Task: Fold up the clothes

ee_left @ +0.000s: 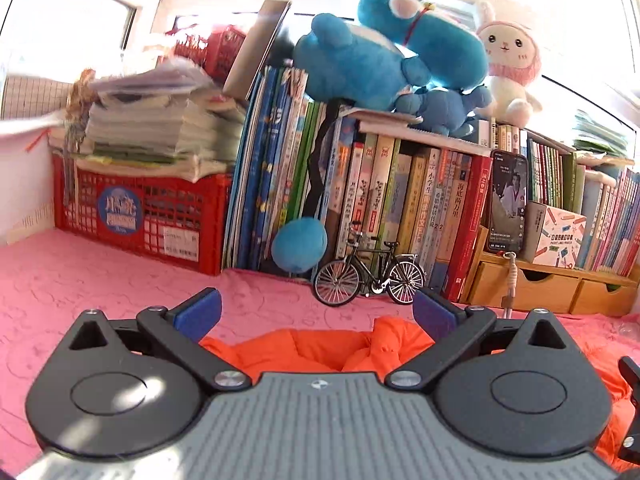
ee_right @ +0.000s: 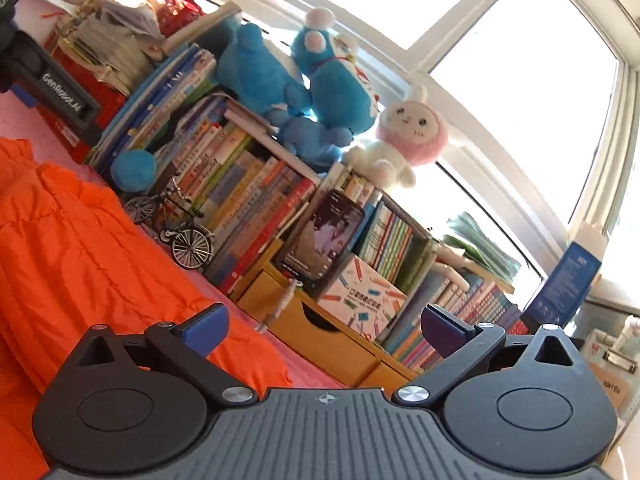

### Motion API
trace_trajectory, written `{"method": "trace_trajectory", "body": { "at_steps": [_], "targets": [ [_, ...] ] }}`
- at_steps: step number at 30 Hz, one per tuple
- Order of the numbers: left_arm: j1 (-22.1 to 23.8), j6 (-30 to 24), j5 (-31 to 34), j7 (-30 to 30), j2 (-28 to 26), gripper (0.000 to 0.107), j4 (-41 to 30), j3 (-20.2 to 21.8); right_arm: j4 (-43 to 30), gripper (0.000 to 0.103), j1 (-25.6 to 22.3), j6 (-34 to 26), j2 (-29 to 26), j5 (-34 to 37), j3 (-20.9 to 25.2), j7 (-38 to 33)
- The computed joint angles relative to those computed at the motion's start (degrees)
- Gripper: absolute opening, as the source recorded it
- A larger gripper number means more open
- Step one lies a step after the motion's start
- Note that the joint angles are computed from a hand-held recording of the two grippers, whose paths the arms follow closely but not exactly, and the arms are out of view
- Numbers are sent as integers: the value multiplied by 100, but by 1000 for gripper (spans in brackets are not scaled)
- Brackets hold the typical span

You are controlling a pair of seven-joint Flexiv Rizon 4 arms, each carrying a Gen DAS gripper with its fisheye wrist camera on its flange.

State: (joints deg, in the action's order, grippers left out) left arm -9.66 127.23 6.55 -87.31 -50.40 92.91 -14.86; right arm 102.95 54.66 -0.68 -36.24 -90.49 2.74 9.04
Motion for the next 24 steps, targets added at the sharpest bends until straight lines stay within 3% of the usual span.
{"method": "trace_trajectory", "body": {
  "at_steps": [3, 5, 14, 24],
  "targets": [
    [-1128, 446, -1032, 1170, 18, 103, 92, 1102, -214, 103, -138, 504, -136, -184, -46, -167],
    [-1420, 429, -1268, 1684, -25, 103, 126, 1350, -318, 103, -173, 747, -209, -92, -43, -100],
    [-1358, 243, -1789, 2592, 5, 103, 418, 1079, -15, 103, -118, 923, -65, 299, 32, 15],
    [-971, -11, -1504, 2457, 120, 103, 582, 709, 358, 103, -196, 820, 335, 602, 252, 317]
  ]
}}
